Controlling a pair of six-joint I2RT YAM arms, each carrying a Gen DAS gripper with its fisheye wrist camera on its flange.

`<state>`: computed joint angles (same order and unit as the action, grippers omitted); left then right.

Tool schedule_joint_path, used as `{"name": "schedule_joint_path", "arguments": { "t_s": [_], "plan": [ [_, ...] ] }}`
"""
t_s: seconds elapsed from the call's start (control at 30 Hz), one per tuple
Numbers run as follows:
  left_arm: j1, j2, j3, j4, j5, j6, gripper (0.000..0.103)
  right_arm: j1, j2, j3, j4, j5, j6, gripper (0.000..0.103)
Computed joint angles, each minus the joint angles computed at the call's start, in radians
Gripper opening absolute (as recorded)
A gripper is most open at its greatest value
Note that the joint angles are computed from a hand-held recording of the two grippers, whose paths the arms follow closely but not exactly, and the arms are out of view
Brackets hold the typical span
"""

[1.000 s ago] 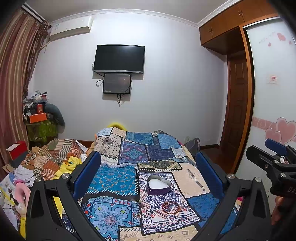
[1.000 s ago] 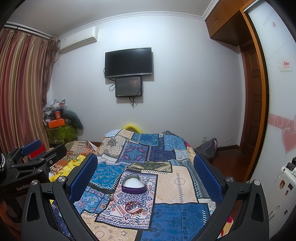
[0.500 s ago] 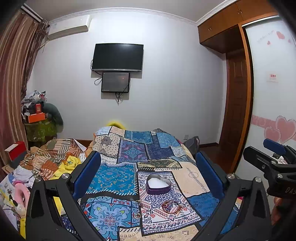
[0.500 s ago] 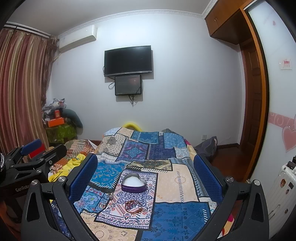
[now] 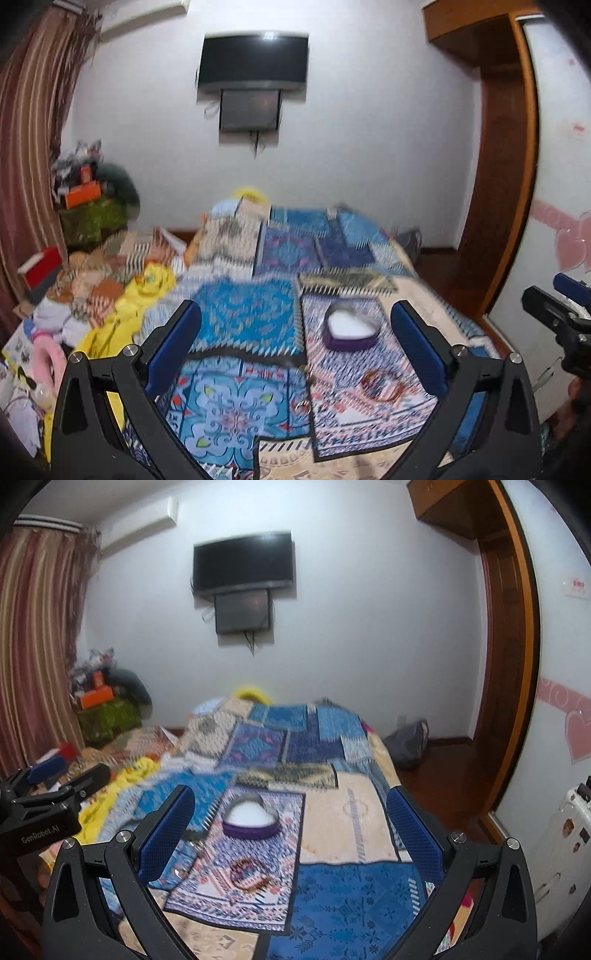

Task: Organize jewelry
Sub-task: 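Lower the left gripper onto the plain gold ring and close it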

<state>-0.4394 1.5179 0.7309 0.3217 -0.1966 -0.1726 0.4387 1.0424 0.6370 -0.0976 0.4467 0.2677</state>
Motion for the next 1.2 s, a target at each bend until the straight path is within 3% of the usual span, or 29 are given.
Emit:
{"name": "schedule_joint_path", "arguments": {
  "t_s": [0.3, 0.63, 0.67, 0.83, 0.93, 1.0, 1.2],
  "plan": [
    [0.064, 0.31, 0.127, -0.066, 0.045, 0.011, 0.102, -0.165, 0.207, 0.026, -0.016, -0.195, -0.001, 0.103],
    [0.072, 0.471, 0.199, -0.12, 0.137, 0.034, 0.099, -0.223, 0.377, 0.037, 0.004, -0.31, -0.069, 0.101],
    [0.07, 0.483, 0.204, -0.121, 0.142, 0.036, 0.099, -0.221, 0.4, 0.046, 0.008, -0.324, -0.072, 0.098],
    [0.066, 0.533, 0.245, -0.153, 0.184, 0.045, 0.075, -0.22, 0.5, 0.09, 0.008, -0.4, -0.091, 0.077],
    [0.067, 0.542, 0.249, -0.156, 0.206, 0.051, 0.061, -0.226, 0.535, 0.101, 0.008, -0.437, -0.114, 0.055],
    [0.067, 0.547, 0.252, -0.157, 0.229, 0.056, 0.058, -0.233, 0.556, 0.11, 0.005, -0.455, -0.126, 0.043],
    [0.067, 0.562, 0.267, -0.158, 0.276, 0.067, 0.05, -0.241, 0.59, 0.139, -0.005, -0.464, -0.159, 0.037]
  ]
}}
